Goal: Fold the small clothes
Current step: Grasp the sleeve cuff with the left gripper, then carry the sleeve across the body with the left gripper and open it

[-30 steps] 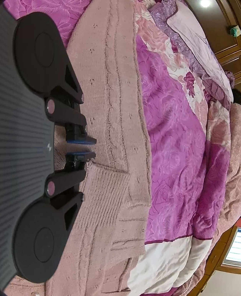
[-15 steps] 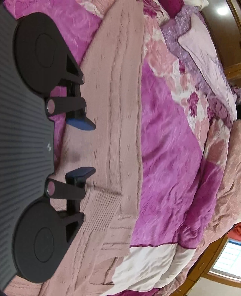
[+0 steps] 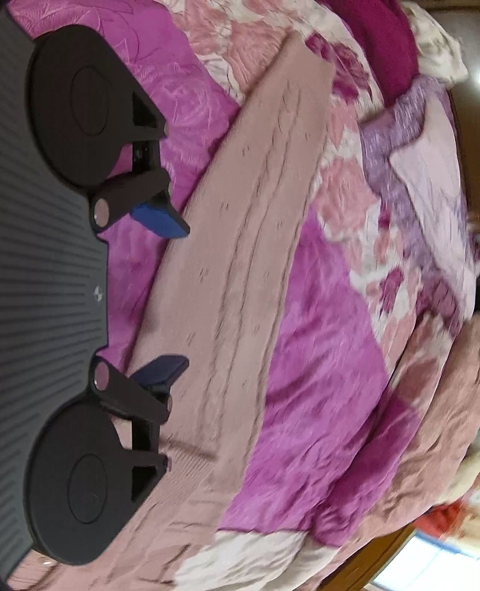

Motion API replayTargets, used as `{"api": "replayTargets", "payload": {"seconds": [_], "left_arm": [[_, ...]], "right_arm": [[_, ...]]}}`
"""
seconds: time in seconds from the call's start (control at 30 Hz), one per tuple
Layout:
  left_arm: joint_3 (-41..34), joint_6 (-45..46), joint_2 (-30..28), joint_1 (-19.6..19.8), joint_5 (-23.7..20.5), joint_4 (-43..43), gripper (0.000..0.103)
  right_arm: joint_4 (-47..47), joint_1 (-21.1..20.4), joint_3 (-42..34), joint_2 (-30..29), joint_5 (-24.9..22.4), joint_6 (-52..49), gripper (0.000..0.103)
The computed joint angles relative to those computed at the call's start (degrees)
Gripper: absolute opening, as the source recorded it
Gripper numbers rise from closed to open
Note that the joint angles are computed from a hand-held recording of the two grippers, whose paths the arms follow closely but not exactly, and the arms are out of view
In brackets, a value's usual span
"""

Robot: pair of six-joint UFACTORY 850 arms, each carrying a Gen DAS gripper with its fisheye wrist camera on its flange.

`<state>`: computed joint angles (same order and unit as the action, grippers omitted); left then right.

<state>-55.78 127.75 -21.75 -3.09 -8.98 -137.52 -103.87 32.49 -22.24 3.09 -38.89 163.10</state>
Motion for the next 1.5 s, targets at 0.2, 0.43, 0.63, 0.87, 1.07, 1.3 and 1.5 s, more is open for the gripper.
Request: {"api": "replayTargets", "payload": {"seconds": [0.2, 0.43, 0.63, 0.87, 1.07, 1.3, 1.5], "left_arm": [[-2.5, -13.6, -3.5, 3.8, -2.9, 3.5, 0.083], [-4.8, -31.6, -7.5, 7.6, -10.3, 9.5, 0.084], [-5.8, -29.3, -9.1, 8.3, -12.7, 6.3, 0.085], [-7.5, -21.9, -10.9, 8.9, -13.5, 1.7, 0.022], [-4.6, -21.1, -9.7, 10.8, -23.2, 1.5, 0.012], [-1.2, -22.5, -6.0, 11.1, -36.7, 7.3, 0.011], [1.4, -19.5, -1.7, 8.4, -43.6, 9.7, 0.011]], "right_arm": [[4.4, 5.3, -0.5, -2.7, -2.1, 0.2, 0.064], [5.4, 6.6, -0.4, -4.6, -1.5, 3.5, 0.064], [5.3, 7.4, -0.9, -6.0, -1.7, 5.2, 0.064], [4.6, 7.8, -1.0, -6.9, -2.0, 7.1, 0.064], [3.5, 7.5, -0.6, -6.7, -2.2, 8.9, 0.064], [2.0, 7.6, 0.3, -6.0, -3.0, 12.2, 0.064], [2.6, 8.2, 0.8, -5.5, -4.6, 13.3, 0.064]]}}
